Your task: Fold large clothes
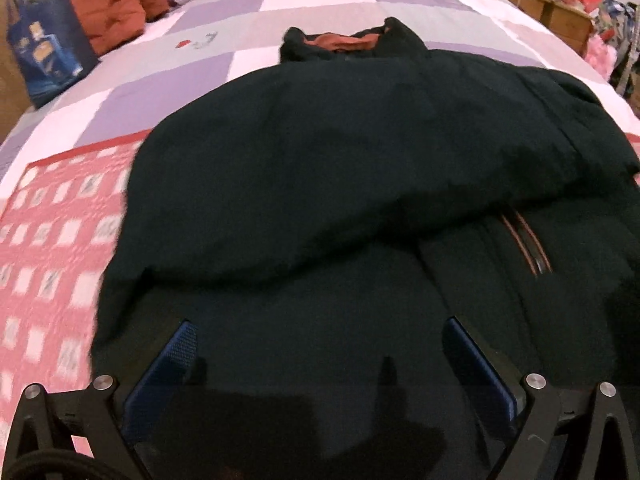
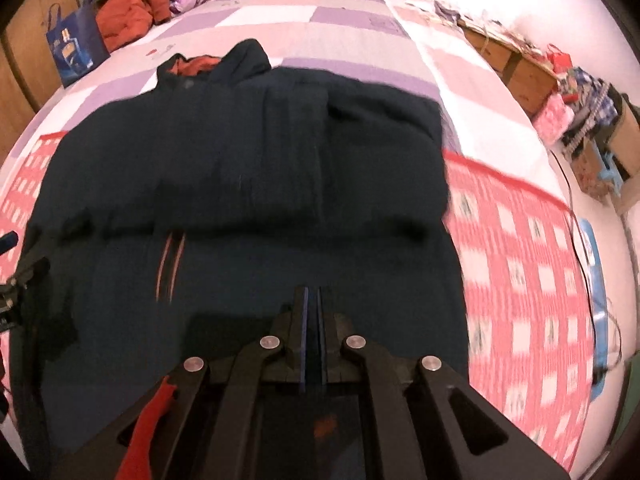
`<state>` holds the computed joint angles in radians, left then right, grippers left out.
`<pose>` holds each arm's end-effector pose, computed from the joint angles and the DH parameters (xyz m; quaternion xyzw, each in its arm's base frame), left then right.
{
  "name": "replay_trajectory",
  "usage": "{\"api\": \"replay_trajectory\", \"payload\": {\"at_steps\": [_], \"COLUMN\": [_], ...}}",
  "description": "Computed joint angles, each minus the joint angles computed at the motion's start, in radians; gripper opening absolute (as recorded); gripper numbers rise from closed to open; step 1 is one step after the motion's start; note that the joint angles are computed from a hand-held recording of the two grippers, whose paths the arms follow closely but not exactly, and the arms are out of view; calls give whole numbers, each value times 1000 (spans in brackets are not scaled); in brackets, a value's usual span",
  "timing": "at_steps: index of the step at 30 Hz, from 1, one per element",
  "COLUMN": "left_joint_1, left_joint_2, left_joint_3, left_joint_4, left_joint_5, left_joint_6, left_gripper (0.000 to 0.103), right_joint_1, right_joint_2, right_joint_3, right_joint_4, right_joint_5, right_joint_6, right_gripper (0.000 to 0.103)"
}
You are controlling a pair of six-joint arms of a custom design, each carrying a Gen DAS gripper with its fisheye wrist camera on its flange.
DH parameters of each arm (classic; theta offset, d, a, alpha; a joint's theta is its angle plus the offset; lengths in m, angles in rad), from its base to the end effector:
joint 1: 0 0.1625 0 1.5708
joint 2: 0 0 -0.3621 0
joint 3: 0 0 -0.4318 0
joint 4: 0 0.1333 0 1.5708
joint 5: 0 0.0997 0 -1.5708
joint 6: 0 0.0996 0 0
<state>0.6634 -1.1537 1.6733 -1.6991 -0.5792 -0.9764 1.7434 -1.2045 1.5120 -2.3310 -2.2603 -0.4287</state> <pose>-0.3337 -0.5358 0.1907 0.0627 0.8655 -0.2768 0.4128 0.1830 -0.6426 0.3444 0.1992 -0.8985 0.1674 0.3536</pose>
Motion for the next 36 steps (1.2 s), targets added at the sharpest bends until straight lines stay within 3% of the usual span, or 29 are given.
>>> {"api": "replay_trajectory", "payload": {"at_steps": [4,8,9,15,18,21,27,30,34,36], "left_joint_1": [-101,-198,-234,-399,-459,-494,-521,-541,-551,-549], "left_joint_2": [-102,-176,-198,-272,-311,-370,-504,-529,-572,-606], "left_joint_3": [60,57,47,16,50,132,304,354,411,444], "left_joint_4": [237,524,628,981,1034,1009,918,908,889,870], "left_joint_5": [-1,-18,-41,-220,-309,-393,-536,-589,-628,-634], "left_joint_6": [-197,-402,-483,-769,-848,-922,-1068,-1082,-1092,-1106], "left_gripper": [102,102,102,102,102,102,102,102,102,102], "right_joint_1": [-8,-15,-16,24,33,8,-163,-231,-260,-273], "right_joint_2": [-204,-432,-496,-771,-900,-1005,-1209,-1249,-1257,-1238], "right_joint_3": [175,304,328,389,404,465,640,683,725,726], "right_joint_4": [32,150,198,439,555,576,582,585,514,484], "right_joint_5": [-8,-39,-44,-122,-132,-143,-74,-70,-86,-81], "right_joint_6": [32,91,108,107,113,77,8,-18,-147,-168], "right_gripper": [4,5,5,4,4,4,4,4,4,4]}}
